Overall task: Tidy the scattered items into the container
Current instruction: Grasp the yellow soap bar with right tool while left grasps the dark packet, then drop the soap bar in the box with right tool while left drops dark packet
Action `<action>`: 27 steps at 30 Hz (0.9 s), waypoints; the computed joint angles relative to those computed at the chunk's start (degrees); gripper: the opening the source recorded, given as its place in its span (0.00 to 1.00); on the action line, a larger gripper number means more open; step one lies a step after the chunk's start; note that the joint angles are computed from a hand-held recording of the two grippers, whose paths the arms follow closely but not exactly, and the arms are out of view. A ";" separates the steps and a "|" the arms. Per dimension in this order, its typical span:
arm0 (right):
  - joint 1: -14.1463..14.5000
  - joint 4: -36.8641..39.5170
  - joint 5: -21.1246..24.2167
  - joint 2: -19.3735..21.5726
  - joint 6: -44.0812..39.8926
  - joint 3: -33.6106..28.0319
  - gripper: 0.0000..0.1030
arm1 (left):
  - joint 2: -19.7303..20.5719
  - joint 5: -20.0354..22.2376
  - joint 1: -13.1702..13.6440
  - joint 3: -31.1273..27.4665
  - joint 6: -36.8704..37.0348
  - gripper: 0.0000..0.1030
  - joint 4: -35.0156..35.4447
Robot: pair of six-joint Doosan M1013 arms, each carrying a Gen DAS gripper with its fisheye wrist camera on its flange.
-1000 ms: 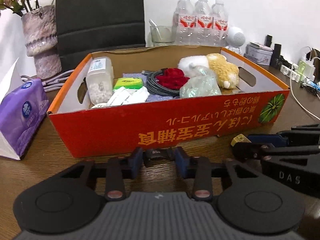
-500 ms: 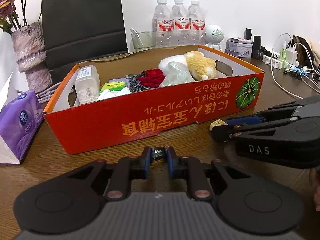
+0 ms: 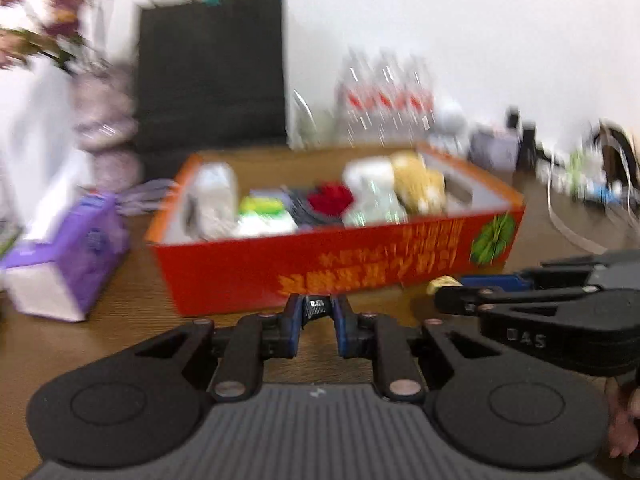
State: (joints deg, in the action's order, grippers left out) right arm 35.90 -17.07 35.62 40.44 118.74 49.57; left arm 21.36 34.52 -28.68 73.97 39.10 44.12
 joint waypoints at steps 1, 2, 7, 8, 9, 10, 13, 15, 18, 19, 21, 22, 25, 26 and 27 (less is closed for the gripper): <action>0.43 -3.11 -2.40 -1.71 2.79 2.70 0.19 | -1.49 0.05 -0.83 2.20 -6.58 0.17 5.79; 0.82 -6.27 -4.98 -3.51 6.07 5.61 0.19 | -2.76 0.17 -1.44 4.06 -11.87 0.17 10.30; 2.63 -26.18 -15.55 -11.54 27.08 19.03 0.19 | -8.04 5.69 -6.59 12.24 -35.64 0.17 26.57; 2.88 -29.56 -16.51 -12.56 30.73 20.74 0.19 | -8.58 6.50 -7.36 13.06 -37.39 0.17 27.53; 3.17 -33.68 -16.94 -13.38 34.60 22.12 0.19 | -9.03 7.56 -8.14 13.69 -38.74 0.17 28.13; 3.55 -38.40 -16.90 -14.13 38.83 23.38 0.19 | -9.59 8.00 -8.88 14.51 -40.02 0.17 28.74; 4.16 -45.83 -17.46 -15.79 46.09 26.32 0.19 | -10.71 7.98 -10.04 16.59 -44.78 0.17 33.00; 4.57 -45.52 -16.79 -16.40 45.54 27.19 0.19 | -11.03 7.50 -10.20 16.94 -44.01 0.17 32.38; 5.17 -49.68 -16.94 -17.47 50.44 29.14 0.19 | -11.76 7.87 -11.02 17.81 -44.19 0.17 33.49; 5.34 -52.83 -17.46 -18.01 53.89 30.14 0.19 | -12.13 8.37 -11.57 18.47 -45.76 0.17 35.56; 5.82 -62.05 -17.83 -18.93 62.51 32.12 0.19 | -12.75 8.69 -12.34 19.67 -48.38 0.17 38.43; 6.07 -67.40 -17.71 -19.21 66.97 32.93 0.19 | -13.01 8.38 -12.64 20.22 -49.68 0.17 39.60; 6.30 -75.94 -17.27 -19.61 74.64 34.10 0.19 | -13.43 6.75 -12.99 21.47 -53.39 0.17 43.39; 6.19 -78.37 -17.54 -19.67 77.00 34.29 0.19 | -13.28 6.44 -12.93 21.51 -54.52 0.17 44.76; 6.10 -80.08 -17.47 -19.62 78.81 34.31 0.19 | -12.99 6.12 -12.81 21.17 -54.32 0.17 45.25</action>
State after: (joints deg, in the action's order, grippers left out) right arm 42.00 -97.15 18.15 20.82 197.55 83.88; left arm 8.37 40.64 -41.49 95.14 -15.22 89.37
